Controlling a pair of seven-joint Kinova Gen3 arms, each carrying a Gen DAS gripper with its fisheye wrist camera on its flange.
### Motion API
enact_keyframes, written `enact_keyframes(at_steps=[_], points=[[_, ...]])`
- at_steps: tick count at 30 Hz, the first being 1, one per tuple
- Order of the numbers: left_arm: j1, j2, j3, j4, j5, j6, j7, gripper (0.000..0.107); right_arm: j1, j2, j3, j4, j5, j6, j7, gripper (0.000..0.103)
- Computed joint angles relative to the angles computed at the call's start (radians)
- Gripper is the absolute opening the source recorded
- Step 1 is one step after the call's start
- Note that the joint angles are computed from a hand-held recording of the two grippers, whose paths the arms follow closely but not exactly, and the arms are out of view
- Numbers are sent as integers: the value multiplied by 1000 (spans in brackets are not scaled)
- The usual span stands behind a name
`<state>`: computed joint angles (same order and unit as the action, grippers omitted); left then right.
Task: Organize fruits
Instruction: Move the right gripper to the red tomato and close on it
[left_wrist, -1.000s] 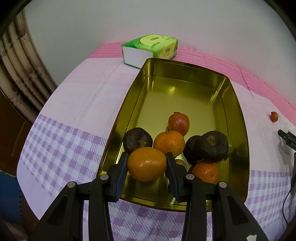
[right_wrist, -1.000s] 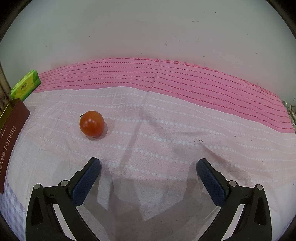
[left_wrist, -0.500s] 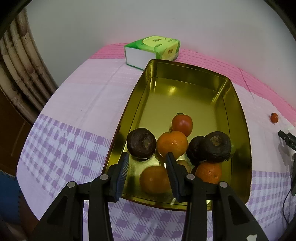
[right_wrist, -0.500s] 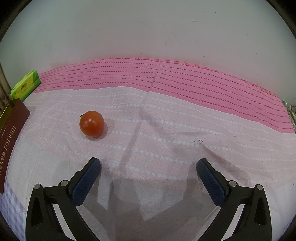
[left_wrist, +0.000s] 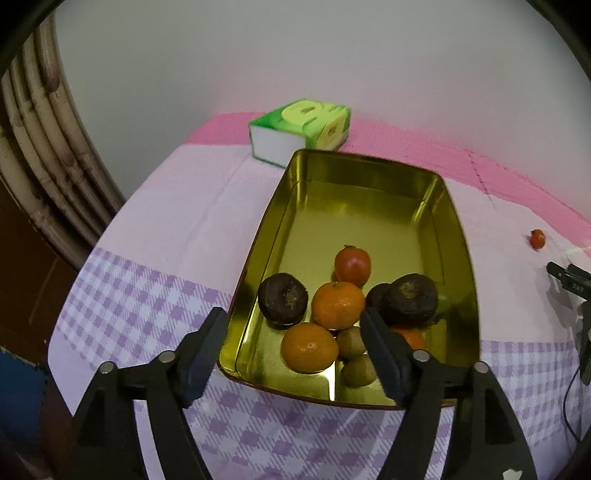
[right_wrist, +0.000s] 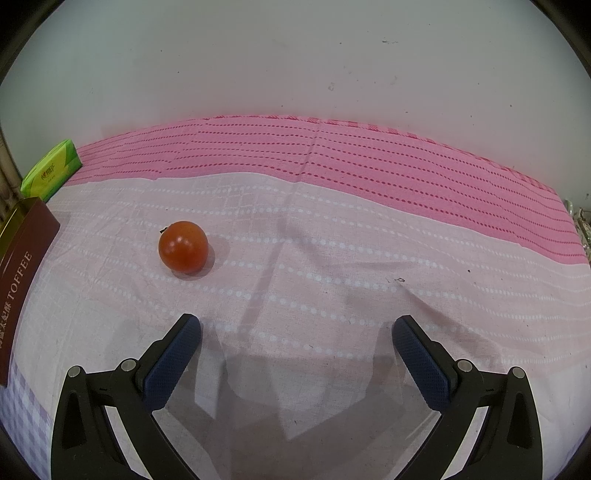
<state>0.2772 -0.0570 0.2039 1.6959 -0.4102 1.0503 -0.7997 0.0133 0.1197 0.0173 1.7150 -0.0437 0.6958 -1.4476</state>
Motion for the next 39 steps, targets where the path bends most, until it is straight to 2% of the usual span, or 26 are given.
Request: enact_keyframes(at_steps=[5, 10, 16, 26, 32, 34, 39], points=[[7, -29, 22, 2, -34, -4, 10, 88, 5, 9, -1, -22, -11, 37, 19, 103], [16, -43, 52, 0, -94, 17, 43, 90, 12, 14, -1, -41, -23, 70, 46, 103], [12, -71, 67, 6, -100, 28, 36, 99, -16, 8, 4, -34, 26, 70, -41, 103], [-18, -105, 74, 19, -78, 41, 48, 102, -34, 13, 3, -44, 71, 87, -117, 103], [-39, -124, 80, 31, -69, 51, 46, 102, -57, 7, 3, -37, 124, 91, -209, 103], [-48, -131, 78, 41, -63, 42, 51, 102, -61, 13, -2, -59, 125, 124, -209, 101], [-59, -123, 93, 50, -87, 53, 83, 102, -83, -27, -25, -60, 128, 120, -190, 98]])
